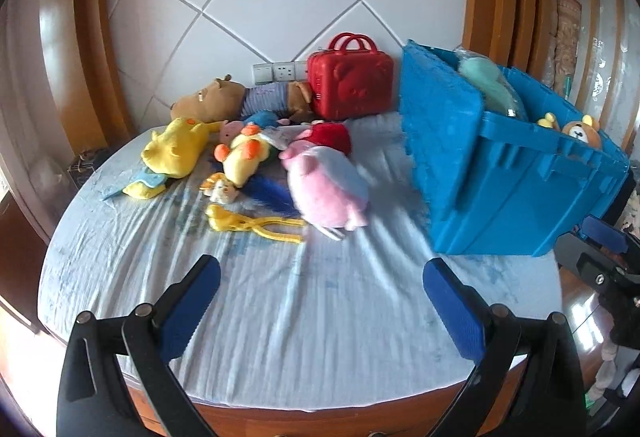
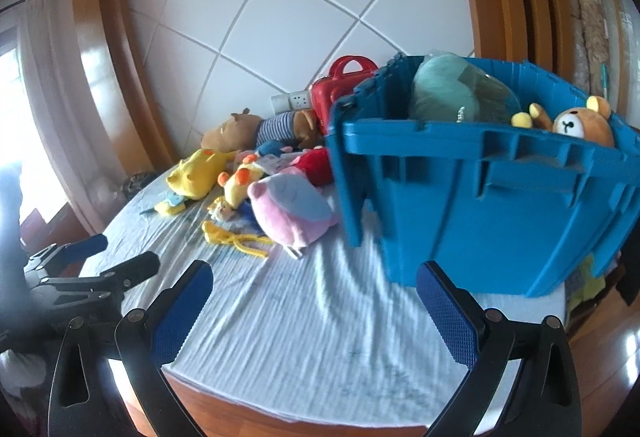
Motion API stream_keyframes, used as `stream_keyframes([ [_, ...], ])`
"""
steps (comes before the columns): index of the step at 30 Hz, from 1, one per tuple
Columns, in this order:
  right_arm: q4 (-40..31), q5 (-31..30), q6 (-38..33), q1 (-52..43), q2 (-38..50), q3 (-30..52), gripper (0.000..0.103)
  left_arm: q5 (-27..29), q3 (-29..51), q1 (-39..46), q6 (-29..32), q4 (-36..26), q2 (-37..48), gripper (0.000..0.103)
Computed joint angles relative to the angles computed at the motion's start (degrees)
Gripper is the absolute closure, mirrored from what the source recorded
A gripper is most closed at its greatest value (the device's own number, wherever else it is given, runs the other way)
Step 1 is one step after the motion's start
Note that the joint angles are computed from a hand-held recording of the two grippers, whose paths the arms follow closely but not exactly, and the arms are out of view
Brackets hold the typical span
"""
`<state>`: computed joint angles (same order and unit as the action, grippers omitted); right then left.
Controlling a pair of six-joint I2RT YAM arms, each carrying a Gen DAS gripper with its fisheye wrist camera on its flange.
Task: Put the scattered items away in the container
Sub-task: 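Withdraw both tools up and back from the crate, then move both tools down toward the large pink-and-white plush pig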
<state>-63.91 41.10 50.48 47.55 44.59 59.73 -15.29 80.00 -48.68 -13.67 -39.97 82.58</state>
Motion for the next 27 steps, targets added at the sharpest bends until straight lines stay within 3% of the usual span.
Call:
stream_keyframes([
  [6, 3.68, 4.45, 9.01, 6.14, 13.57, 3.46, 0.0, 10.48, -3.98, 14.64, 8.89, 2.08, -3.48, 0.0],
  [14, 9.26, 4.64, 13.2, 8.67, 30.47, 11.28, 0.0, 23.17, -5.27, 32.95, 18.67, 3.15, -2.15, 0.0],
  [20, 12.58, 1.57, 10.1, 7.01, 38.72, 17.23, 0.0, 27.24, -3.6, 40.18, 21.33, 3.08, 1.29, 0.0],
  [27, 19.0, -3.38, 4.4, 0.73, 42.39, 18.05, 0.0, 26.56, 0.53, 39.93, 21.8, 3.51, 7.66, 0.0],
])
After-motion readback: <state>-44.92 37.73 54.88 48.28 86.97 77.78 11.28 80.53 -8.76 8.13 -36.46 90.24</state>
